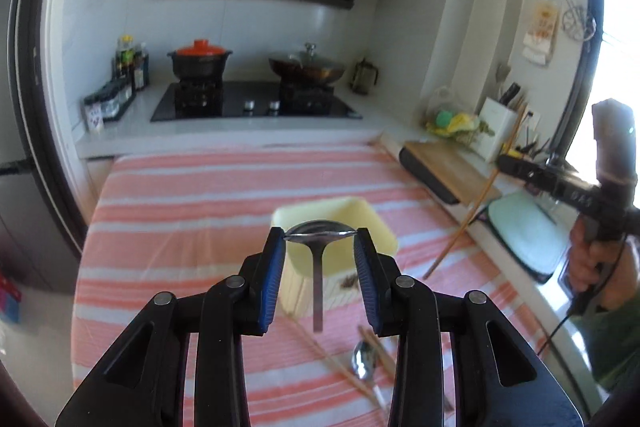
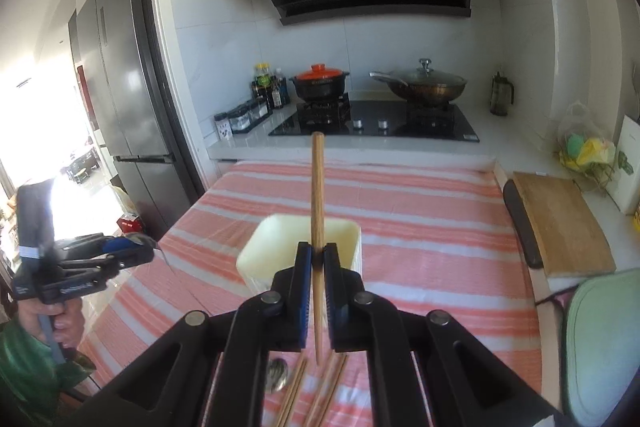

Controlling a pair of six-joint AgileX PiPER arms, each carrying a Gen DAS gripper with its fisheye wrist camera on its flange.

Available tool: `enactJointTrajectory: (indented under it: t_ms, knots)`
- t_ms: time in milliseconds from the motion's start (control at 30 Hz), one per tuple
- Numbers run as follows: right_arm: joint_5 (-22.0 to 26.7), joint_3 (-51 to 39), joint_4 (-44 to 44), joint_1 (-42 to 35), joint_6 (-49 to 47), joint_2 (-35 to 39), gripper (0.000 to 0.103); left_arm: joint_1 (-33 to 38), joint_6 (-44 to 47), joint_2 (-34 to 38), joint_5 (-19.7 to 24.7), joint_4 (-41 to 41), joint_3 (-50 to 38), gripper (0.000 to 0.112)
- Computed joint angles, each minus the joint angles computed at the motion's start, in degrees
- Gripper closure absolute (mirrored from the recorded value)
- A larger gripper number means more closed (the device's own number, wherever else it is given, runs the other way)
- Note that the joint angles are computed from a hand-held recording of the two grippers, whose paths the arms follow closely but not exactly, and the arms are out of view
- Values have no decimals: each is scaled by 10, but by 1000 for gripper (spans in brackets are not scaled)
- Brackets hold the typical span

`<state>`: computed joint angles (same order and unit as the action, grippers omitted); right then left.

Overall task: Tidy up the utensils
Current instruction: 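Lower the spoon into the cream holder and open the left tool while the right tool drops its chopstick in, then withdraw both open tools from the holder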

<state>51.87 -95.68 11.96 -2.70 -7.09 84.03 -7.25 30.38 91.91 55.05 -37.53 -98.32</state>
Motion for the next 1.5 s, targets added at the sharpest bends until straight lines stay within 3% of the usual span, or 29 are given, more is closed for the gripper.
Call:
enactJointTrajectory:
  t_ms: [200, 300, 500, 667, 733, 767, 833, 933, 1100, 1167, 1367, 1500]
  knots:
    - [41, -253, -55, 36, 40, 172, 97, -55, -128, 162, 37, 99, -296, 77]
    - [94, -345, -58, 40, 51, 259, 97, -85, -167, 227, 40, 134, -357, 77]
    - [88, -282, -69, 46, 65, 320, 97, -112, -222, 334, 71, 163, -389, 77]
    - [72, -244, -45, 34, 67, 343, 95, -130, -268, 381, 90, 204, -404, 76]
    - [67, -243, -35, 28, 77, 345, 94, -126, -288, 382, 97, 197, -407, 69]
    - [66, -240, -32, 24, 85, 338, 89, -121, -282, 363, 85, 183, -379, 65]
    - [48, -209, -24, 17, 93, 303, 82, -110, -246, 292, 23, 159, -270, 47]
    - [17, -126, -15, 9, 68, 215, 70, -88, -153, 166, -43, 116, -98, 33]
    - [-51, 138, 24, -21, -44, 8, 57, -20, 4, -29, -53, 41, 188, 21]
    - [-75, 252, -21, -19, -51, -80, 55, -3, 38, -91, -58, 30, 303, 21]
    - [-147, 590, -287, 100, 253, -314, 55, -33, 14, -238, -218, 28, 597, 21]
    - [-86, 694, -420, 235, 482, -427, 55, -91, -90, -273, -299, 81, 682, 21]
